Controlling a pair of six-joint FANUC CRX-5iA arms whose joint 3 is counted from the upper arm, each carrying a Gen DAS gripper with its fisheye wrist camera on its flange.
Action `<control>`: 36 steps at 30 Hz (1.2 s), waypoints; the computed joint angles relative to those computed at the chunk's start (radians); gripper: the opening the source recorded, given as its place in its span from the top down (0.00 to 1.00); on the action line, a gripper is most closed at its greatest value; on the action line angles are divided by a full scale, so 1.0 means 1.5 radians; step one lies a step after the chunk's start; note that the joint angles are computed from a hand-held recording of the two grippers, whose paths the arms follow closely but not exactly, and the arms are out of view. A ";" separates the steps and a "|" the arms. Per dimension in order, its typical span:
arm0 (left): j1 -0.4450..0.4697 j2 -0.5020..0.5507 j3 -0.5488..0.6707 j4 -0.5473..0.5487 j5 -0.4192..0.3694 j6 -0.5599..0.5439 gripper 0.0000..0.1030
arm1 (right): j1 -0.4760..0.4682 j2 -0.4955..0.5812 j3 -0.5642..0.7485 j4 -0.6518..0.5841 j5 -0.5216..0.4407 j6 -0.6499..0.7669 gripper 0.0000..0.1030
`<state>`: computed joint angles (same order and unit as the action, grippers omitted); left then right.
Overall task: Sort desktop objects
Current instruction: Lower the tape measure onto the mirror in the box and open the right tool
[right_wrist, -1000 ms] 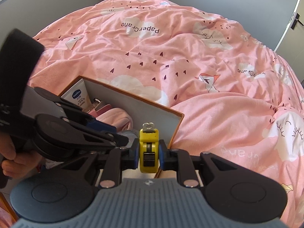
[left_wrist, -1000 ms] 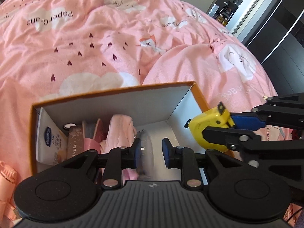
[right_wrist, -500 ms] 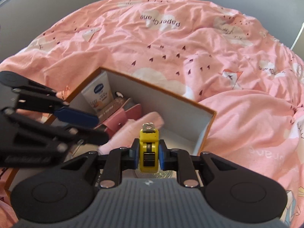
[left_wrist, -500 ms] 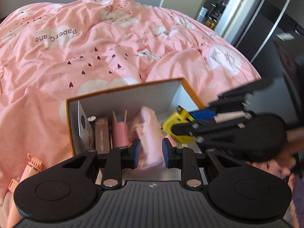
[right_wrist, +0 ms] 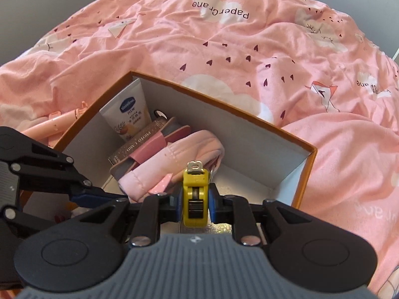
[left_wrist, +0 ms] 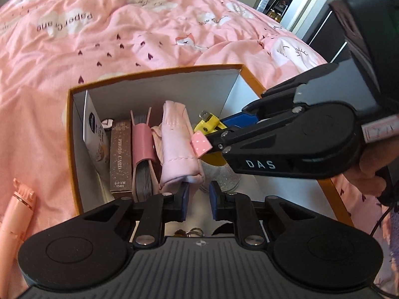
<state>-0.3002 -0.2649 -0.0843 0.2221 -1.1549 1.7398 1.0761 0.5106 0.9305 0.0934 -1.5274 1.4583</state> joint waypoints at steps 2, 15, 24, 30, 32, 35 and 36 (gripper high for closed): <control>0.021 -0.008 -0.028 0.044 0.018 -0.020 0.85 | -0.003 0.022 0.037 0.002 -0.040 -0.002 0.80; 0.047 -0.028 -0.050 0.065 0.025 -0.029 0.85 | 0.056 -0.022 -0.125 0.157 0.021 0.220 0.80; 0.049 -0.029 -0.049 0.066 0.023 -0.027 0.85 | 0.077 -0.076 -0.221 0.191 0.055 0.309 0.71; 0.051 -0.032 -0.049 0.063 0.025 -0.024 0.85 | 0.073 -0.058 -0.191 0.173 0.016 0.291 0.50; 0.056 -0.034 -0.052 0.067 0.025 -0.025 0.85 | 0.064 -0.039 -0.156 0.148 -0.009 0.281 0.49; 0.059 -0.035 -0.051 0.066 0.025 -0.023 0.85 | 0.056 -0.011 -0.106 0.133 -0.045 0.276 0.46; 0.060 -0.035 -0.051 0.066 0.026 -0.022 0.85 | 0.056 0.001 -0.089 0.135 -0.061 0.284 0.45</control>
